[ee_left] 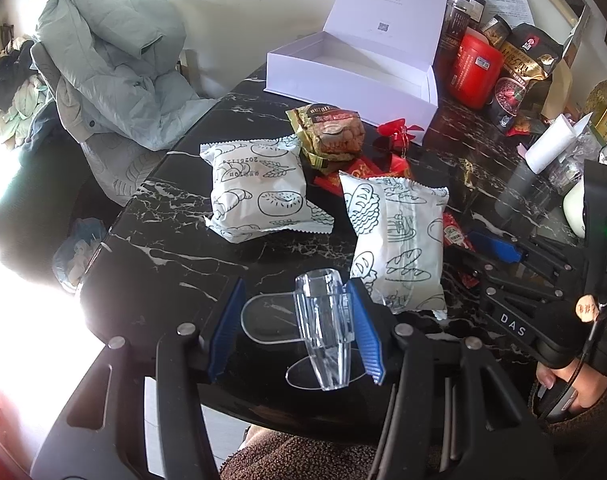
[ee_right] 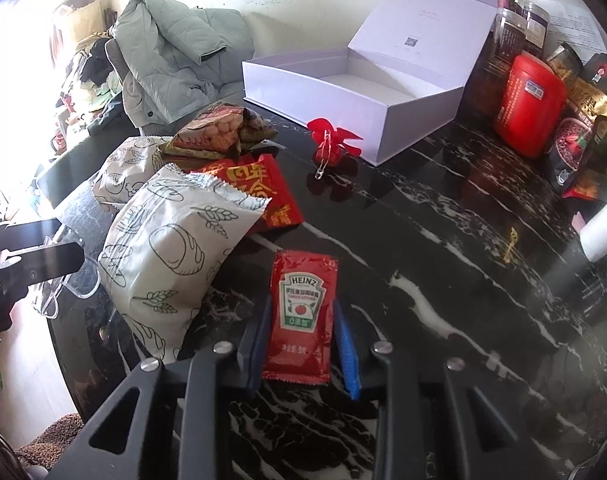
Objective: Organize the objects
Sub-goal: 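Lift the clear holder with the left gripper while the right gripper grasps the red ketchup packet, then carry the clear holder and ketchup packet into the white gift box with both grippers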
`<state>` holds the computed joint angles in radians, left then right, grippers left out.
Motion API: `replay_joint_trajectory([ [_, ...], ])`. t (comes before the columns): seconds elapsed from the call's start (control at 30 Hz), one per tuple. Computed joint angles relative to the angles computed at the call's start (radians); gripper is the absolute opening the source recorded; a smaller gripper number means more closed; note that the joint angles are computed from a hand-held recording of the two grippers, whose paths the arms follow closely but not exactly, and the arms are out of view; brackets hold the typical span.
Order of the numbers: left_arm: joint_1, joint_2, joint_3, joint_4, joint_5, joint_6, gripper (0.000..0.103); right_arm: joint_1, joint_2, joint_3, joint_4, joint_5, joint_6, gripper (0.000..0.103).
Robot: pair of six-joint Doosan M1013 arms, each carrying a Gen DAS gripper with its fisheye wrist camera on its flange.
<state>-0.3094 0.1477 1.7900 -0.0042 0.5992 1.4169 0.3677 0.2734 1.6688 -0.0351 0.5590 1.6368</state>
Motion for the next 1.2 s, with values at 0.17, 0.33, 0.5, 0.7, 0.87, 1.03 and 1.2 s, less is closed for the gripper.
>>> replay_joint_trajectory([
  [0.17,-0.005,-0.012,0.006,0.003,-0.013,0.01,0.051,0.005,-0.017,0.008,-0.016,-0.016,0.001,0.026],
  [0.33,-0.006,-0.024,0.009,-0.005,-0.024,0.019,0.051,0.005,-0.036,0.015,-0.006,-0.023,-0.007,0.026],
  [0.5,-0.003,-0.034,0.006,-0.033,-0.037,0.052,0.051,0.008,-0.066,0.022,0.003,-0.05,-0.038,0.026],
  [0.7,-0.002,-0.039,-0.011,-0.054,-0.053,0.094,0.051,0.01,-0.091,0.015,0.039,-0.063,-0.107,0.026],
  [0.87,0.002,-0.03,-0.037,-0.079,-0.059,0.132,0.051,0.011,-0.103,0.003,0.061,-0.072,-0.144,0.026],
  [1.03,0.006,-0.015,-0.065,-0.1,-0.06,0.167,0.051,0.008,-0.101,-0.017,0.095,-0.071,-0.192,0.026],
  [1.2,0.008,0.007,-0.099,-0.112,-0.053,0.195,0.051,-0.003,-0.085,-0.046,0.123,-0.065,-0.228,0.026],
])
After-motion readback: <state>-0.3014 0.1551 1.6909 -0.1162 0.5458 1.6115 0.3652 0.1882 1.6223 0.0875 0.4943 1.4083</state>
